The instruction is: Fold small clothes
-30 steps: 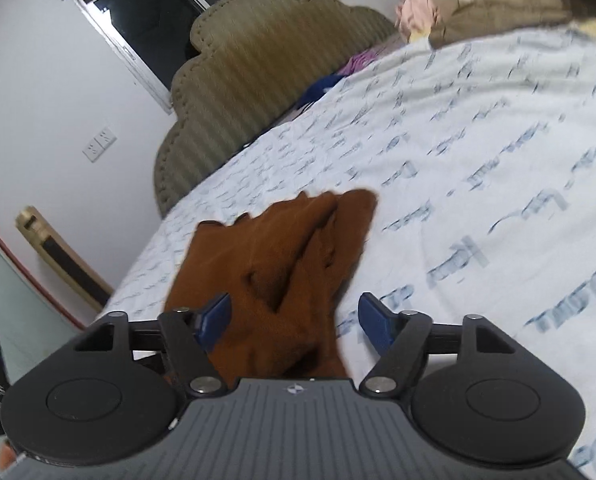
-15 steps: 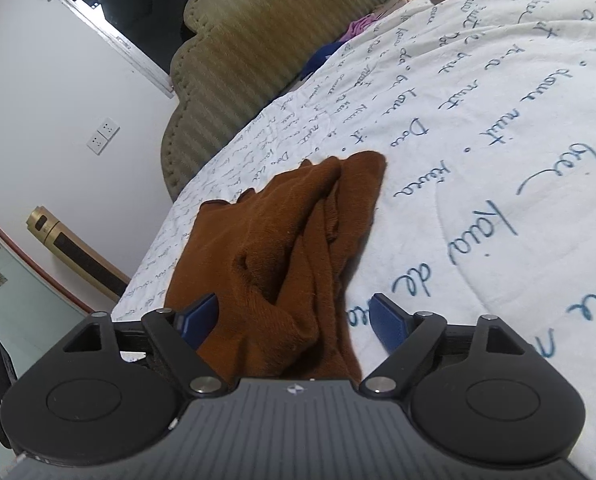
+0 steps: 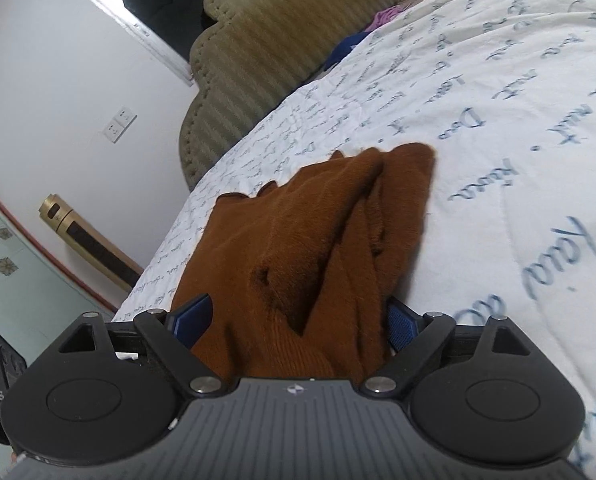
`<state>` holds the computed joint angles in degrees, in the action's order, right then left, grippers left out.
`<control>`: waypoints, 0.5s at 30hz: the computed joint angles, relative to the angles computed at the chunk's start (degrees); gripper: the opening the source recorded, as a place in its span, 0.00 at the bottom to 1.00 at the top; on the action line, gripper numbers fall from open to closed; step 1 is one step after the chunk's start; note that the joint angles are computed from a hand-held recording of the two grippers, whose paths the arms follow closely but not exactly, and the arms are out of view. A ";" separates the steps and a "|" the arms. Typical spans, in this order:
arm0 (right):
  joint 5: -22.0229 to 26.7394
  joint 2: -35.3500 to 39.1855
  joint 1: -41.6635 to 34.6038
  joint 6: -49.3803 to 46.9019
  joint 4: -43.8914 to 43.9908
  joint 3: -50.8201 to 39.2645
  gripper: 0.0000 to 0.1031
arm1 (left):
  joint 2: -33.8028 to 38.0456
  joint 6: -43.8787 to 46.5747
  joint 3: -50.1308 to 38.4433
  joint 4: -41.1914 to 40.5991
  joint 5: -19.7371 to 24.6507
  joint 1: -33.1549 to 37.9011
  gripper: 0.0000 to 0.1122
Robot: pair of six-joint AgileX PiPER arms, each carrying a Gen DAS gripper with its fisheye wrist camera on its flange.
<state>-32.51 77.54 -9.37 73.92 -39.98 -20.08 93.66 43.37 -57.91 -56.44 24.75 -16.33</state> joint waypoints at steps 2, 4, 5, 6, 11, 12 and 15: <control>1.36 0.77 1.15 0.30 -0.44 -1.44 0.85 | 1.26 6.32 -0.63 -6.24 3.52 1.22 0.83; 4.74 0.56 2.71 1.71 -1.10 -2.89 0.69 | 1.79 9.59 -0.53 -9.09 5.35 1.32 0.65; 5.43 0.57 2.69 2.76 -1.74 -3.08 0.63 | 1.99 10.15 -0.59 -9.02 6.01 1.14 0.49; 4.99 0.79 2.04 4.29 -2.79 -2.93 0.51 | 1.91 9.48 -0.47 -8.08 5.50 0.65 0.48; -3.99 2.31 -3.48 9.11 -6.76 0.10 0.36 | -0.57 13.19 1.99 -10.54 2.96 0.23 0.25; -3.53 1.78 -3.12 9.89 -7.37 0.08 0.35 | -1.17 12.99 2.38 -10.32 2.20 -0.05 0.24; -5.34 1.25 -2.90 12.93 -10.23 0.16 0.32 | -3.28 8.50 3.30 -5.89 -0.55 -1.09 0.20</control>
<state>-37.85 78.80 -12.27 86.86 -50.21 -19.93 90.37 51.87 -54.61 -62.33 24.20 -17.42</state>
